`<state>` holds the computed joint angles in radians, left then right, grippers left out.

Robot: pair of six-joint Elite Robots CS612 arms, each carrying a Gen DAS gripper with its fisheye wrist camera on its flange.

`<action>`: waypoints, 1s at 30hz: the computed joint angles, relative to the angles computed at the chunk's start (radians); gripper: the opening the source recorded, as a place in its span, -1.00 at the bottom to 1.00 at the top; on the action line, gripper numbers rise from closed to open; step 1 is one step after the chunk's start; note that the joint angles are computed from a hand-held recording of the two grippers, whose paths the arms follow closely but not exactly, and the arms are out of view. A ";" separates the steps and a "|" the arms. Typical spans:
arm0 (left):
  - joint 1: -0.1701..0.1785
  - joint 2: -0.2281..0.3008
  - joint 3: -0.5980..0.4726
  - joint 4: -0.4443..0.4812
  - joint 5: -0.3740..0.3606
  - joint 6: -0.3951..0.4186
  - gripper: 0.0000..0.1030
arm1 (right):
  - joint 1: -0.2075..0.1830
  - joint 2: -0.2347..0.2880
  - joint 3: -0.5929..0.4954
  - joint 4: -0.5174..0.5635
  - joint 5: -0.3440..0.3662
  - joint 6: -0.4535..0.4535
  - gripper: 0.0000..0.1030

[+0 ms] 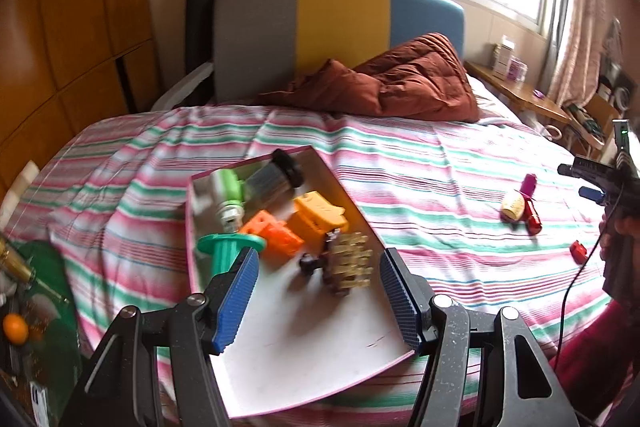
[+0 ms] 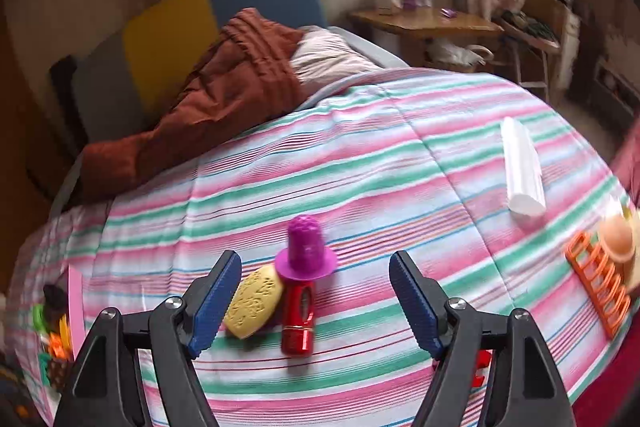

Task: Organize rigid objects
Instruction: 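Move both tools to the yellow egg and the purple-capped red tube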

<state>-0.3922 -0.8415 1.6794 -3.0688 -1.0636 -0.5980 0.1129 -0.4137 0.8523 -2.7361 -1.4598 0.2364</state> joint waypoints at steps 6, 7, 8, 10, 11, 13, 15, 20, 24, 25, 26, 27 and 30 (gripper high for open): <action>-0.001 0.050 -0.095 0.049 -0.096 0.071 0.24 | -0.027 -0.010 0.028 -0.039 0.020 0.169 0.51; -0.003 0.058 -0.109 0.059 -0.108 0.085 0.24 | -0.027 -0.007 0.022 -0.028 0.024 0.171 0.51; -0.003 0.070 -0.131 0.073 -0.126 0.099 0.24 | -0.027 -0.006 0.017 -0.018 0.027 0.169 0.51; -0.004 0.091 -0.169 0.102 -0.162 0.118 0.24 | -0.027 -0.004 0.013 -0.002 0.037 0.163 0.51; -0.004 0.103 -0.191 0.117 -0.180 0.128 0.24 | -0.026 -0.004 0.012 0.004 0.040 0.161 0.51; -0.005 0.126 -0.233 0.141 -0.212 0.150 0.24 | -0.026 -0.004 0.012 0.012 0.041 0.157 0.51; -0.006 0.151 -0.278 0.169 -0.245 0.173 0.24 | -0.028 -0.003 0.011 0.018 0.051 0.165 0.51; -0.004 0.224 -0.413 0.232 -0.310 0.217 0.54 | -0.035 -0.005 0.016 0.024 0.066 0.197 0.51; -0.003 0.289 -0.539 0.306 -0.353 0.273 0.54 | -0.039 0.000 0.007 0.044 0.087 0.211 0.51; -0.002 0.305 -0.568 0.315 -0.367 0.294 0.53 | -0.040 0.002 0.005 0.049 0.092 0.211 0.51; -0.002 0.321 -0.598 0.327 -0.376 0.318 0.54 | -0.040 0.003 0.002 0.054 0.098 0.209 0.51; -0.003 0.337 -0.627 0.344 -0.383 0.340 0.54 | -0.040 0.005 -0.003 0.058 0.104 0.207 0.51; 0.002 0.387 -0.720 0.414 -0.429 0.388 0.51 | -0.040 0.011 -0.014 0.072 0.117 0.195 0.51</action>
<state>-0.3906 -0.4549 0.9593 -2.6546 -1.4925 -0.2105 0.0734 -0.4032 0.8383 -2.6645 -1.3431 0.4309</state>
